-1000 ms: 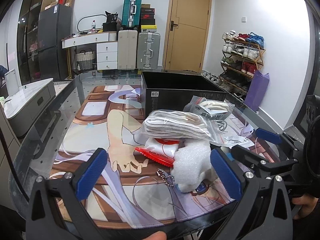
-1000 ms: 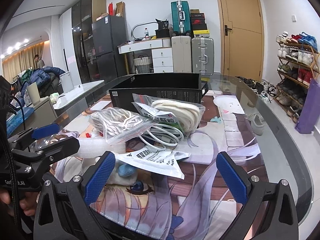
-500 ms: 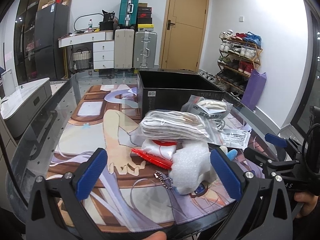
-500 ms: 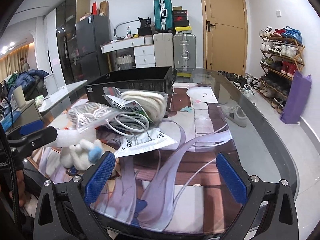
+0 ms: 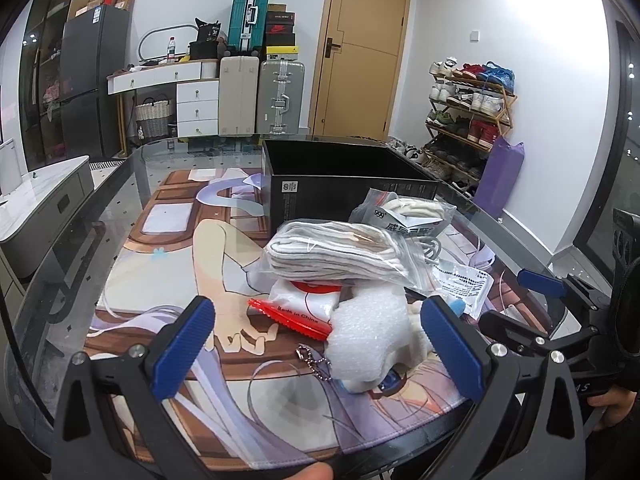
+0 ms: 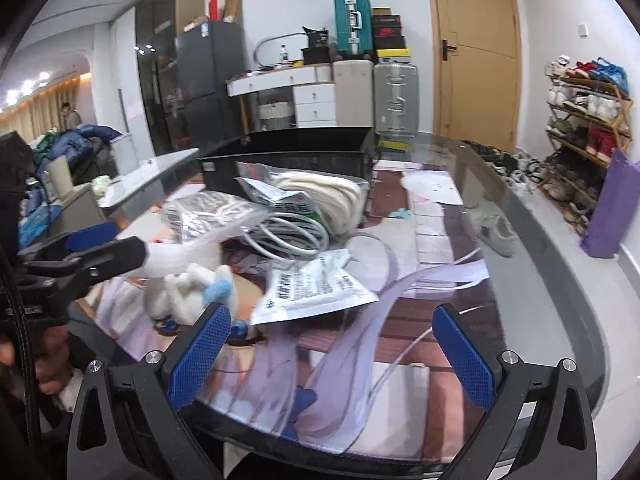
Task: Organize soft objects
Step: 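Grasp the white printed packet with the right tool while the left tool grasps the white foam block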
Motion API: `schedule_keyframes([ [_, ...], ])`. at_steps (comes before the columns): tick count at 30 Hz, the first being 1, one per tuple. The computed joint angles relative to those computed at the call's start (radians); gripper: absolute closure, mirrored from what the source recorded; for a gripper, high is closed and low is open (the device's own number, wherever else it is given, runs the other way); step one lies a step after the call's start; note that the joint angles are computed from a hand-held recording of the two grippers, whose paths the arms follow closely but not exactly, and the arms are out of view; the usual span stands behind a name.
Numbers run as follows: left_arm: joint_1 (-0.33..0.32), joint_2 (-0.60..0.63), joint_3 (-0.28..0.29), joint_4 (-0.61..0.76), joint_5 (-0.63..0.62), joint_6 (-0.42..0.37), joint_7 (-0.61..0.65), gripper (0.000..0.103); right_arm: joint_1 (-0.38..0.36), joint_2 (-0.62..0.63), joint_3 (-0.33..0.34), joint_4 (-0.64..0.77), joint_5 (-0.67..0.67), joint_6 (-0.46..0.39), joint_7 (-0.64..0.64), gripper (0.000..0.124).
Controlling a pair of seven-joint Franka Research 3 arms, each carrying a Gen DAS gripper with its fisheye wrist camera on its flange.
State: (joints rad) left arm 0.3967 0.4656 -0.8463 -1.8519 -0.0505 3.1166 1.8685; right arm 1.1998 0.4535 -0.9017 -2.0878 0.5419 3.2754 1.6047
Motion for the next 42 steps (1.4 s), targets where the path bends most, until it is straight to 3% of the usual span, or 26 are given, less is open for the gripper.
schedule_keyframes([
  [2,0.000,0.002,-0.001,0.003,0.001,-0.002,0.001,0.000,0.064,0.055,-0.084,0.019,0.003,-0.054,0.031,0.021],
  [7,0.009,0.000,-0.011,0.002,-0.005,-0.006,0.007,0.000,0.051,0.105,-0.121,0.088,-0.072,-0.154,0.095,0.021],
  [12,-0.008,0.002,0.007,0.014,-0.009,-0.014,0.012,0.000,-0.052,0.109,-0.046,0.176,-0.168,-0.250,0.085,0.021],
  [18,-0.027,0.002,0.028,0.024,-0.021,-0.021,0.018,0.000,-0.239,0.086,0.138,0.249,-0.211,-0.302,0.041,0.021],
  [22,-0.030,0.004,0.029,0.028,-0.034,-0.025,0.033,0.000,-0.336,0.082,0.235,0.278,-0.219,-0.293,0.043,0.022],
  [24,-0.026,0.006,0.023,0.028,-0.042,-0.031,0.044,0.000,-0.407,0.068,0.314,0.287,-0.213,-0.287,0.015,0.030],
  [30,-0.060,0.001,0.057,0.035,-0.058,-0.042,0.053,0.000,-0.491,0.049,0.416,0.276,-0.271,-0.217,0.009,0.056],
  [36,-0.097,-0.009,0.094,0.044,-0.081,-0.059,0.073,0.000,-0.487,0.014,0.428,0.197,-0.341,-0.126,0.072,0.072],
  [40,-0.158,-0.017,0.159,0.058,-0.090,-0.079,0.066,0.000,-0.467,-0.020,0.412,0.134,-0.374,-0.077,0.129,0.073],
  [42,-0.159,-0.015,0.156,0.061,-0.109,-0.085,0.085,0.000,-0.475,-0.041,0.424,0.102,-0.367,-0.040,0.130,0.073],
])
